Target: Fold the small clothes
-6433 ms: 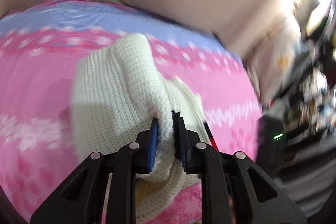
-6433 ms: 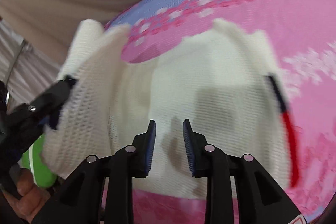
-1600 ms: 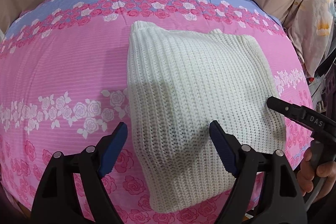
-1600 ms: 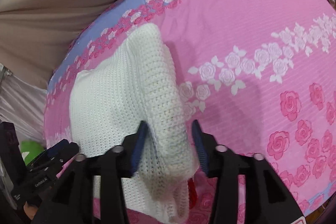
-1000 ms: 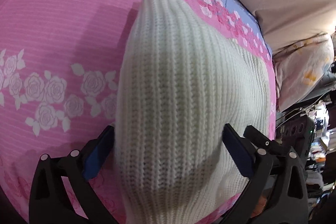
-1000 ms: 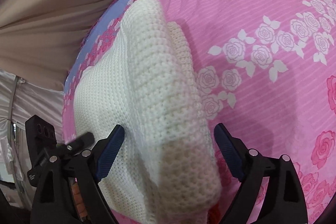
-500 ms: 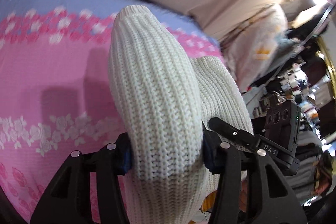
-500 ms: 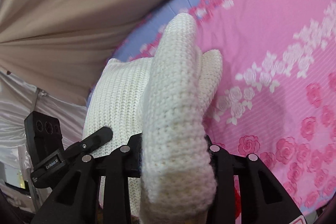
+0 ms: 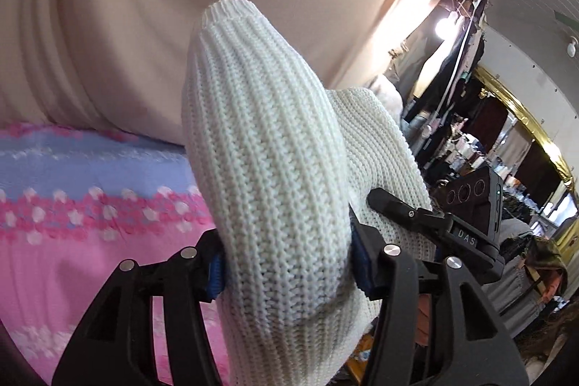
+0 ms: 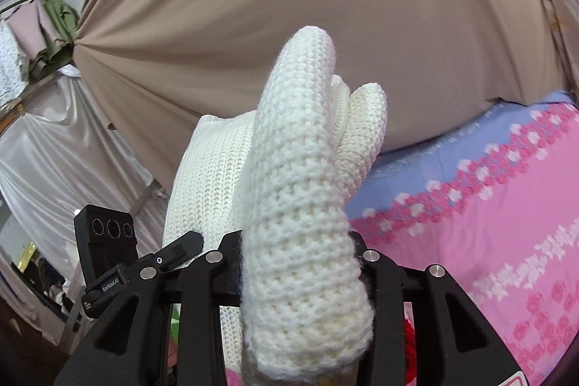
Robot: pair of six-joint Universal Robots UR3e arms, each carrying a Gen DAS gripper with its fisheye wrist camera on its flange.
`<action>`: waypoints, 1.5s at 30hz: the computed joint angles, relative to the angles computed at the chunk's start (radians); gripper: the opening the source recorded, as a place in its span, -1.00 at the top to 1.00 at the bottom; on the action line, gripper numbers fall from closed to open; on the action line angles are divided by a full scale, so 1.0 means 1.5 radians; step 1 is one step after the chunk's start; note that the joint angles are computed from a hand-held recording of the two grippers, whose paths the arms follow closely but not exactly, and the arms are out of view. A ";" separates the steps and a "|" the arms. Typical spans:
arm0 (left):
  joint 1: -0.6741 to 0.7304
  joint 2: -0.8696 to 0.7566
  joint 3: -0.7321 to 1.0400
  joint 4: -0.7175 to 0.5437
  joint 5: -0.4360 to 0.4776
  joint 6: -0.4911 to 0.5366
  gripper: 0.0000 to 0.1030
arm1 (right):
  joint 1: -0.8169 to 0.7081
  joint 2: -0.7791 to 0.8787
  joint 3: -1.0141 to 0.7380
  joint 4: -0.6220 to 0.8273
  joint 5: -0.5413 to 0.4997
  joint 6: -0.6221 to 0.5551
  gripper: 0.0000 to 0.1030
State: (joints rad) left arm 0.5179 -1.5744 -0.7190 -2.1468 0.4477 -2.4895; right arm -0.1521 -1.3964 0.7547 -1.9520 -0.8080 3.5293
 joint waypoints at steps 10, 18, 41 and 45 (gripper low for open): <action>-0.009 0.008 -0.528 0.507 0.299 -0.179 -0.13 | 0.207 0.218 0.096 -0.124 -0.293 0.010 0.01; 0.098 0.173 -0.771 0.515 0.348 -0.092 -0.12 | 0.156 0.067 0.498 -0.232 -0.236 0.090 0.12; 0.029 0.133 -0.960 0.792 0.539 -0.218 -0.58 | 0.263 0.173 0.324 -0.101 -0.297 -0.050 0.42; 0.019 0.135 -0.969 0.812 0.554 -0.213 -0.61 | 0.274 0.268 0.286 -0.098 -0.305 -0.040 0.20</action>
State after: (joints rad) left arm 0.5470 -1.3718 -2.1718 -0.9284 1.2787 -2.8095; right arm 0.2586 -0.9945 1.1835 -2.0987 -1.2650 3.4689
